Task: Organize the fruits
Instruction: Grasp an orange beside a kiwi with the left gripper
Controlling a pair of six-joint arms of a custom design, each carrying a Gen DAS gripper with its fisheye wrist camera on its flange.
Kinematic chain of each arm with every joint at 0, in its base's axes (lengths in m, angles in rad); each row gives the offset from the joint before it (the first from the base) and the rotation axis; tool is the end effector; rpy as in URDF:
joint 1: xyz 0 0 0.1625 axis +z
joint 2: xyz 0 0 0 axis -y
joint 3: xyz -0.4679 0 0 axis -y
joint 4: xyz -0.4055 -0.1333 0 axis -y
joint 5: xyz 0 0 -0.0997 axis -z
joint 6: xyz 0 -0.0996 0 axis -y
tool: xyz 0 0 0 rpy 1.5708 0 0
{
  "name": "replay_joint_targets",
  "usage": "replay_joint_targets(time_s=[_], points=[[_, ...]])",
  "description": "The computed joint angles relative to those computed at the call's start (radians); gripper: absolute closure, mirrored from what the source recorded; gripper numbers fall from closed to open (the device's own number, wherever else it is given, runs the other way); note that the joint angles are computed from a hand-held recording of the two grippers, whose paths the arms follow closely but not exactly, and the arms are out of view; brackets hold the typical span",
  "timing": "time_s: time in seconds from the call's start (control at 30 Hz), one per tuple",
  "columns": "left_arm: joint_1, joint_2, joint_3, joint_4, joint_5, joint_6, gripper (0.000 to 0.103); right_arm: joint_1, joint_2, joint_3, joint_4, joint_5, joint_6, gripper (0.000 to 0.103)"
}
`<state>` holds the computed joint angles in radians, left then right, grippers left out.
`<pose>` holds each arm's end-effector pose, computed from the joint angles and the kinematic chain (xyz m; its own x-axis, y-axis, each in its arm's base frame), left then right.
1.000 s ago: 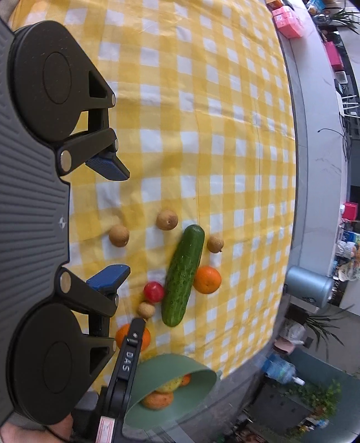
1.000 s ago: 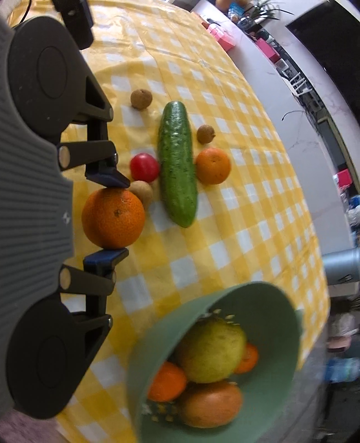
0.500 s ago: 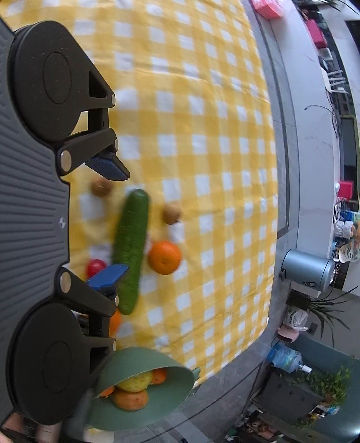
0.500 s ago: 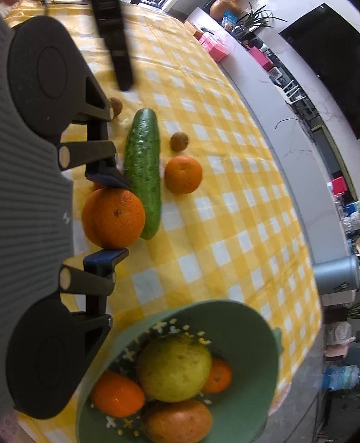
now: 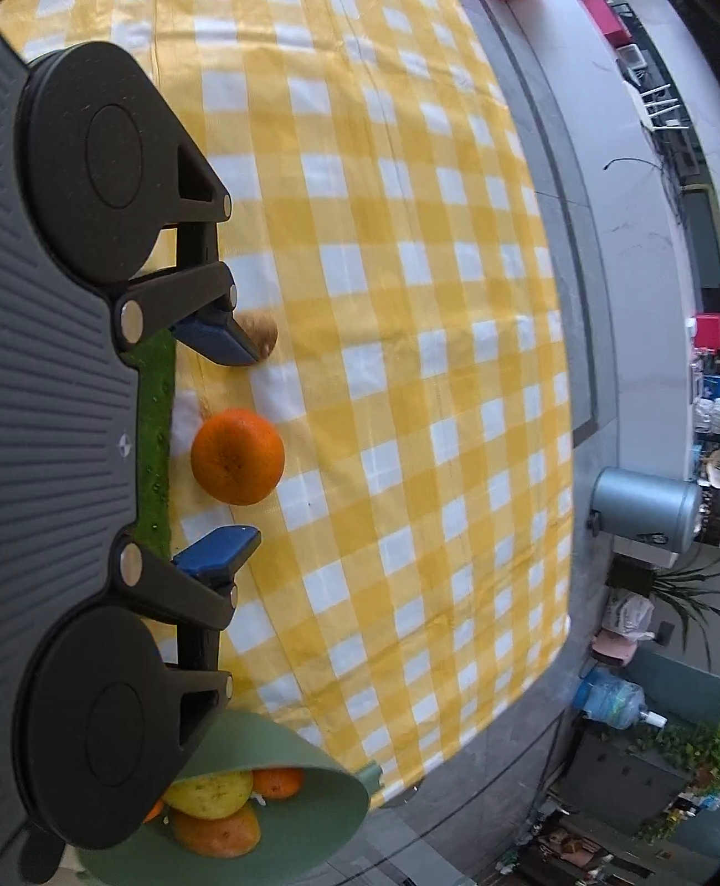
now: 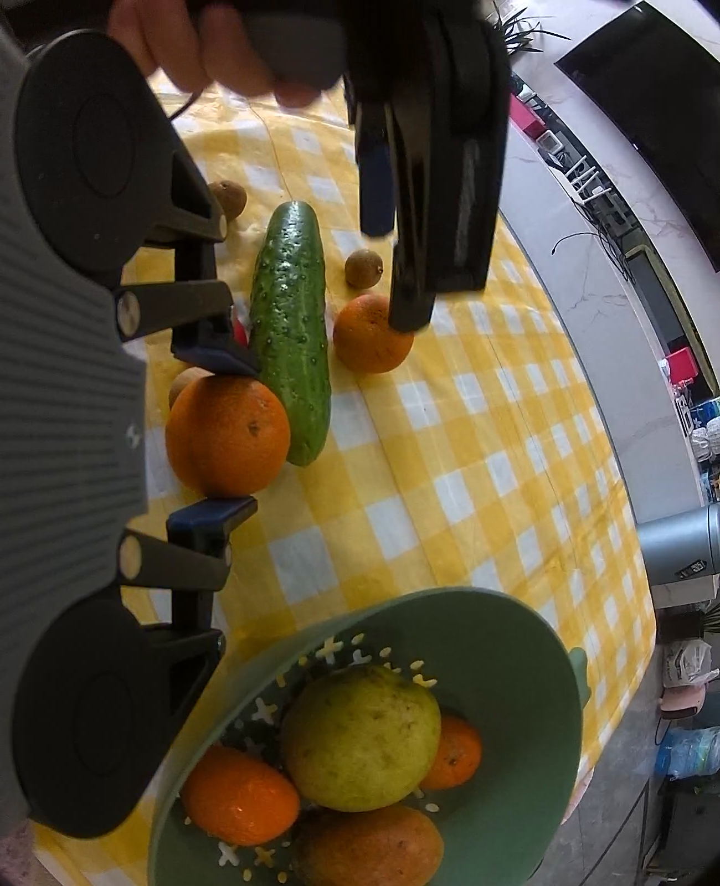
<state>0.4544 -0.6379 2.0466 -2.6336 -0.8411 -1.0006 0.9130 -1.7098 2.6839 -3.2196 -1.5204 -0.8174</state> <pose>-0.3706 -0.4033 -0.0627 -0.7786 0.0675 -0.6239 0.3518 0.8702 -0.3449 -0.0758 -0.3244 0.2751 -0.9021 -0.0500 0.4287 -0.2639 0.8499 -0.4560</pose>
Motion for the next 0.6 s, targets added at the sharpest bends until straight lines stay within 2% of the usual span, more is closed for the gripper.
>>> replay_joint_targets(time_s=[0.27, 0.43, 0.47, 0.53, 0.6], points=[[0.054, 0.034, -0.046, 0.018, -0.046, -0.046, 0.032, 0.007, 0.005, 0.007, -0.023, -0.010, -0.009, 0.059], [0.059, 0.061, -0.097, 0.134, -0.050, -0.097, 0.042, 0.026, 0.031, 0.014, -0.068, -0.047, -0.026, 0.058], [0.057, 0.066, -0.099, 0.132, -0.039, -0.100, 0.043, 0.027, 0.033, 0.015, -0.072, -0.048, -0.029, 0.058], [0.057, 0.068, -0.096, 0.116, -0.038, -0.100, 0.051, 0.027, 0.034, 0.013, -0.069, -0.049, -0.030, 0.058], [0.057, 0.067, -0.091, 0.103, -0.038, -0.098, 0.052, 0.025, 0.029, 0.010, -0.057, -0.047, -0.024, 0.058]])
